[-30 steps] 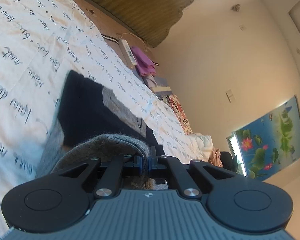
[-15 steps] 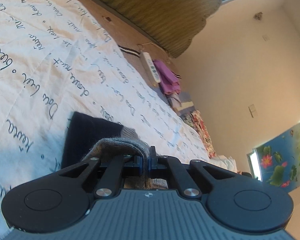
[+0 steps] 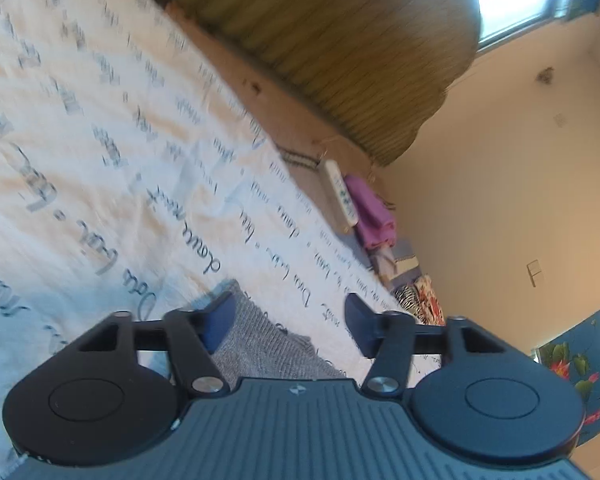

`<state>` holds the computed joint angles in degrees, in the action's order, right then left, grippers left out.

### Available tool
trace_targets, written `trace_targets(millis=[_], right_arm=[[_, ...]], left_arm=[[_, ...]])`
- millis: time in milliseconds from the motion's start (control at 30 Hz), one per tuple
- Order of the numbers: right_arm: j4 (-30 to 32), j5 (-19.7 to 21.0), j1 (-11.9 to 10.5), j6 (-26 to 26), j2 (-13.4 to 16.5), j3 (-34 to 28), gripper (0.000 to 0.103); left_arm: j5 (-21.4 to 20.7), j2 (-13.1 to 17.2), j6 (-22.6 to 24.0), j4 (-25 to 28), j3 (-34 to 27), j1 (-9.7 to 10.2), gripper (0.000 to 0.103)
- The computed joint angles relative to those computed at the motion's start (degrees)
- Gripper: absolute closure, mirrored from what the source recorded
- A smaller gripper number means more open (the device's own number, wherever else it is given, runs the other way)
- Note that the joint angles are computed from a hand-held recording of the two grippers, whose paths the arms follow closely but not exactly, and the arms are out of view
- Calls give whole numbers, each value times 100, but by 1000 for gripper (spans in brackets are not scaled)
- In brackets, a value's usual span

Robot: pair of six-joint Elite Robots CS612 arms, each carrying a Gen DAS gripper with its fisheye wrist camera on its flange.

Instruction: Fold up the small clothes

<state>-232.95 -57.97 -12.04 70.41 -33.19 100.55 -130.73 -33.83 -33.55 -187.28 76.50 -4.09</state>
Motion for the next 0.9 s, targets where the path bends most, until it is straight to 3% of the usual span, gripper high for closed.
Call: trace_targets(millis=[100, 233, 333, 433, 533, 667, 900], right_arm=[[-524, 206, -34, -359, -269, 521, 34], [-968, 190, 4, -593, -568, 1421, 34], [-1169, 88, 78, -616, -636, 1999, 34], [-1233, -62, 200, -552, -606, 2348, 34], [-1238, -73, 315, -412, -504, 2420, 34], [-1122, -214, 480, -427, -463, 2251, 34], [-512, -1016, 785, -899, -493, 1808, 35]], left_arm=[[-26, -326, 216, -407, 633, 117, 38], [-183, -646, 78, -874, 1545, 294, 38], [-150, -818, -132, -1251, 2159, 382, 38], [-12, -957, 0, -1349, 2600, 407, 36], [-244, -991, 126, -971, 2725, 394, 36], [-313, -930, 128, -949, 2767, 284, 36], [-443, -603, -644, -1264, 2379, 136, 35]])
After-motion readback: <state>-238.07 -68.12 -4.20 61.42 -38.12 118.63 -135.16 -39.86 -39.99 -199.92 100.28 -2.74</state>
